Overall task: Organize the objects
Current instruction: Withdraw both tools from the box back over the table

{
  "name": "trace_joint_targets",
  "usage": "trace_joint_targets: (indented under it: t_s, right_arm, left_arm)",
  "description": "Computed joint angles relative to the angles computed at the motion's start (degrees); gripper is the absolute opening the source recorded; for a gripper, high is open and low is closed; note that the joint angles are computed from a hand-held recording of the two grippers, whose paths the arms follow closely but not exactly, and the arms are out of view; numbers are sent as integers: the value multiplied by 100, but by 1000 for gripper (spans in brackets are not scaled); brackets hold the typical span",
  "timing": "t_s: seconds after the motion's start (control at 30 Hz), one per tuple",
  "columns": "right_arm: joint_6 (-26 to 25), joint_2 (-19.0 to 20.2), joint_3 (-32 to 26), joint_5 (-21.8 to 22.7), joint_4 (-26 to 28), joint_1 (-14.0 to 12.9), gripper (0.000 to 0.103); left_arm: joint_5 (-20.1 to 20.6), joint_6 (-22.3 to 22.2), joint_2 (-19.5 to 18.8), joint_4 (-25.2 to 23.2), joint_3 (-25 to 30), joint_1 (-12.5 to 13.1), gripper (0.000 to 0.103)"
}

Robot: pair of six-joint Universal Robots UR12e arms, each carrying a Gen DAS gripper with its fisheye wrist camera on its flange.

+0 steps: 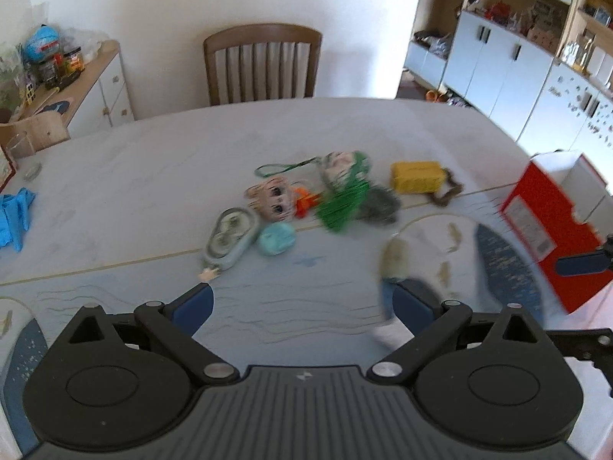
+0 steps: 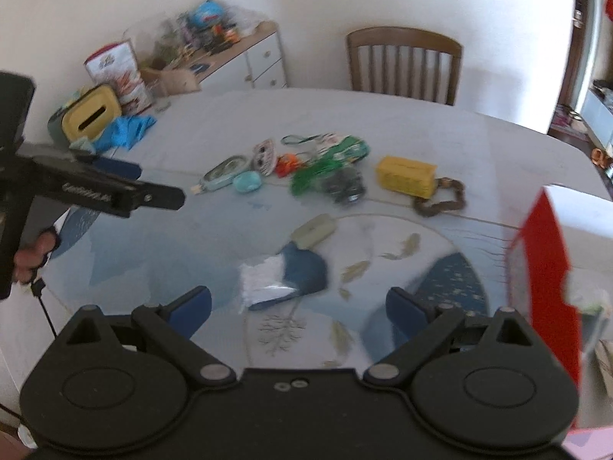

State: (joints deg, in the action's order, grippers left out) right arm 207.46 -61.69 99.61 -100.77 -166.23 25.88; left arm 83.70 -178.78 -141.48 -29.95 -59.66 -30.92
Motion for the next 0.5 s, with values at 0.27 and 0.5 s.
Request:
trace_joint_targets:
  t_s: [0.27,0.5]
  right_arm:
    - [-474,375,-470,209,405,33,92]
    - [-599,615,-737,187,684,15,91]
  left_arm:
    - [295,224,-440,-149,461,102,101]
    - [563,131,-873,-332,1058,151,101]
